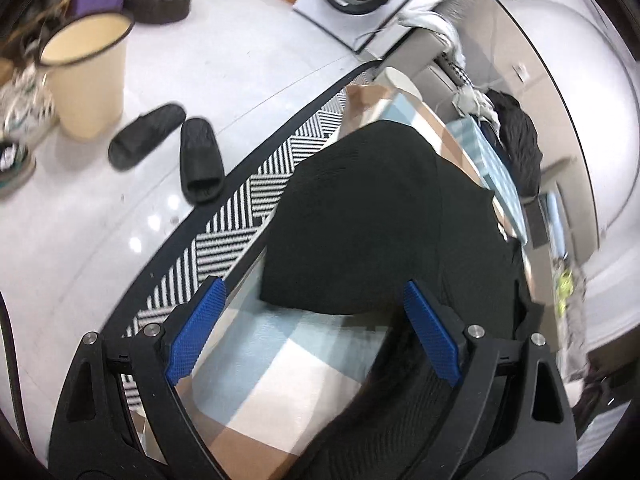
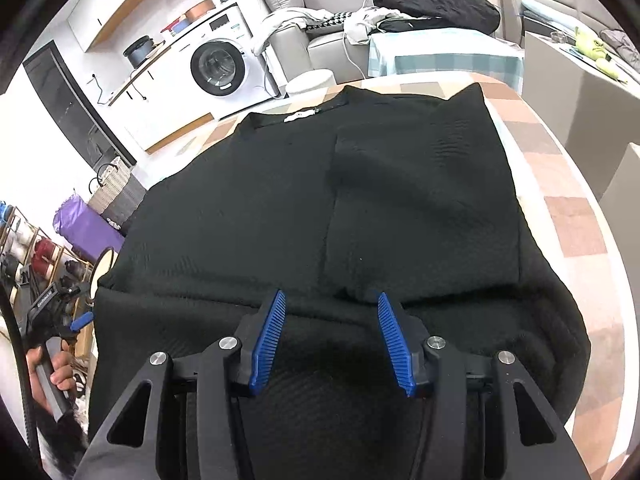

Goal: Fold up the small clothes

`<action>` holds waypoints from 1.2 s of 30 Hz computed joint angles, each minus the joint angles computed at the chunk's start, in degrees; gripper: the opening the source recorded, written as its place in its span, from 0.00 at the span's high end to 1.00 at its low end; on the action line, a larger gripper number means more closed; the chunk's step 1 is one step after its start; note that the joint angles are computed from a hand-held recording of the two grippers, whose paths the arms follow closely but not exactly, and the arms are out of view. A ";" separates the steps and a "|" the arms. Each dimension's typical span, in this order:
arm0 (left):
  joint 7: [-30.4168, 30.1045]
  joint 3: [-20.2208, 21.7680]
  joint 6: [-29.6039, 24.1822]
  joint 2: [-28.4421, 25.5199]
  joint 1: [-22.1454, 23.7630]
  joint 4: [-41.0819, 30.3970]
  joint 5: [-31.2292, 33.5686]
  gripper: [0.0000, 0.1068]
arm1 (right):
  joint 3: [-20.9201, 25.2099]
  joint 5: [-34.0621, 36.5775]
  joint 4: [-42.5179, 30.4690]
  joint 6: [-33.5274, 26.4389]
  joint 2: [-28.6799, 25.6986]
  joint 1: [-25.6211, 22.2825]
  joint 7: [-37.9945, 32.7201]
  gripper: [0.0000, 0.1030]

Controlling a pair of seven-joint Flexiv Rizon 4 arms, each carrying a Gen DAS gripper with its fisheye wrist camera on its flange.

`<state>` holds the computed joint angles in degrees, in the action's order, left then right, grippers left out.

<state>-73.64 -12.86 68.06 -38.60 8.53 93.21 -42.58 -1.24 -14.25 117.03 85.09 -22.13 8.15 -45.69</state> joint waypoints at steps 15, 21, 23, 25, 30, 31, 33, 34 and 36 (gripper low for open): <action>-2.16 1.31 -1.56 -7.85 -1.86 -9.01 1.36 0.79 | -1.45 0.65 1.44 1.21 0.20 1.02 1.85 0.51; -2.37 1.27 6.41 -7.59 -3.81 -11.15 7.15 0.87 | -3.12 -0.16 3.35 2.92 1.34 2.08 4.15 0.51; -1.78 1.18 8.14 -7.54 -4.94 -12.91 9.83 0.88 | -3.80 -0.47 4.16 3.81 1.77 2.52 4.94 0.51; -0.23 0.49 8.74 -7.84 -5.89 -15.55 12.34 0.88 | -5.05 -1.01 5.27 4.77 2.43 3.41 5.94 0.51; 8.77 -4.62 5.09 -9.81 -9.63 -23.40 16.78 0.88 | -7.15 -2.10 7.30 6.14 3.83 4.63 7.64 0.51; 12.07 -6.92 3.07 -10.52 -9.88 -24.33 16.66 0.88 | -8.14 -2.65 7.77 6.34 4.14 5.35 8.17 0.51; 16.04 -8.48 -4.68 -11.44 -10.79 -26.60 15.92 0.85 | -9.05 -3.31 8.49 6.60 4.62 5.91 8.89 0.51; 17.12 -7.91 -9.10 -11.96 -11.66 -27.84 16.09 0.79 | -9.12 -3.46 8.67 6.55 4.76 5.87 9.11 0.51; 17.71 -5.54 -11.35 -11.86 -13.42 -27.57 16.38 0.60 | -10.35 -4.26 9.33 6.49 5.19 6.67 10.20 0.51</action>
<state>-55.93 -18.40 56.71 -50.46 -4.89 65.64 -26.19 -11.59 -18.51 126.36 91.58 -16.94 14.83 -35.49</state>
